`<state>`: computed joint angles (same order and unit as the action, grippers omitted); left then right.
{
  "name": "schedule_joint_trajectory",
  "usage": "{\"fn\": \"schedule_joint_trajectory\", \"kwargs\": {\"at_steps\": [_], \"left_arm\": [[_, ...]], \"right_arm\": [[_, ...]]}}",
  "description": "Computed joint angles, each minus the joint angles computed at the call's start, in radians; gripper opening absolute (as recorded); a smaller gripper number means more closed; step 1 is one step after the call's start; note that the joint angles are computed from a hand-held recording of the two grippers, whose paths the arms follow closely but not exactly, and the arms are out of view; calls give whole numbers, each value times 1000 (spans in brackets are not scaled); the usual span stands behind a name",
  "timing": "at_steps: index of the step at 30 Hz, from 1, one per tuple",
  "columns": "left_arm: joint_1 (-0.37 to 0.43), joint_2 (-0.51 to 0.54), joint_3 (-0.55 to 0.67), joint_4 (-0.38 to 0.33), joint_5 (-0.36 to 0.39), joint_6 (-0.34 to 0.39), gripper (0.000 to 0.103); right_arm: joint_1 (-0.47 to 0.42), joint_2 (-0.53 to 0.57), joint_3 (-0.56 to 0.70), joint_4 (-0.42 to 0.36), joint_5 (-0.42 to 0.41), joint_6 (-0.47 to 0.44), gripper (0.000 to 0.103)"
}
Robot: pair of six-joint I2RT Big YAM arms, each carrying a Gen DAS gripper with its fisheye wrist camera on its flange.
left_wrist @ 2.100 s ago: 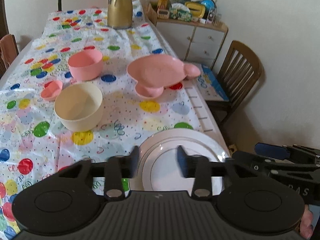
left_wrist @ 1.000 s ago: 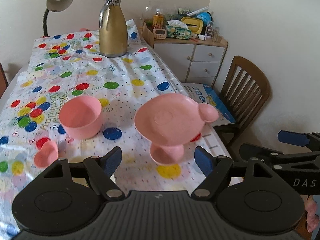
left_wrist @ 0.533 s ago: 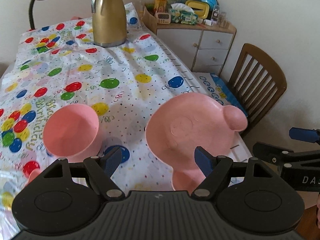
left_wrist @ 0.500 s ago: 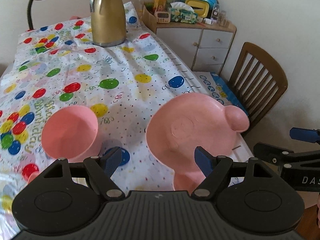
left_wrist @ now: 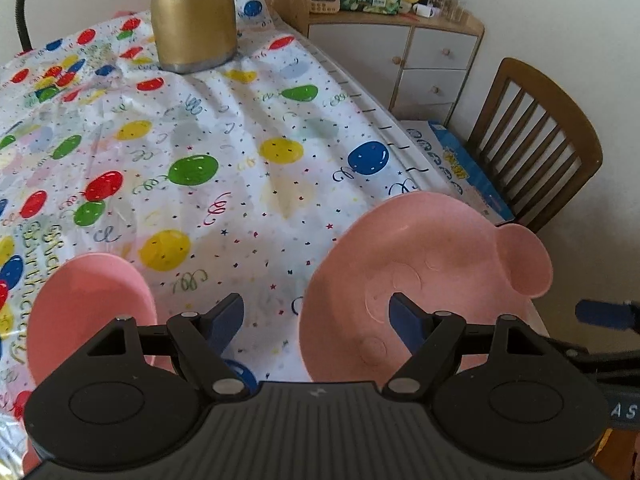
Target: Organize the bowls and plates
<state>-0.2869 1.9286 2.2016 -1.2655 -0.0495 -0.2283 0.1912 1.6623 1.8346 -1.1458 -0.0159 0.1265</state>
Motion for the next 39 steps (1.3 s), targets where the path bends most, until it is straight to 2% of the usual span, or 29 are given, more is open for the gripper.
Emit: {"fn": "schedule_joint_trajectory", "kwargs": {"at_steps": [3,5,9,11,14,15,16,20,22,25,39], "left_arm": [[7,29,26,-4,13,-9,79],[11,41,34,-3,17,-13,79],[15,51,36,4,12,-14,78],[21,61,47,-6,27,-28,66],[32,77,67,-29,56,-70,53],[35,80,70,-33,61,-81,45],[38,83,74,-38,68,-86,39],[44,80,67,-32,91,-102,32],[44,75,59,-26,102,-102,23],[41,69,56,-26,115,-96,18],[6,-34,-37,-22,108,-93,18]], "right_arm": [[1,17,12,-10,-7,29,79],[1,33,28,-27,-24,47,72],[4,47,40,-40,-45,65,62],[5,55,46,-47,-51,75,51],[2,64,53,-52,-64,105,43],[1,67,55,-54,-70,116,42],[-1,70,58,-59,-75,128,36],[-5,79,67,-72,-93,158,26],[-7,83,70,-74,-98,168,20],[-7,87,75,-80,-89,172,13],[-31,17,22,-84,-113,126,11]]}}
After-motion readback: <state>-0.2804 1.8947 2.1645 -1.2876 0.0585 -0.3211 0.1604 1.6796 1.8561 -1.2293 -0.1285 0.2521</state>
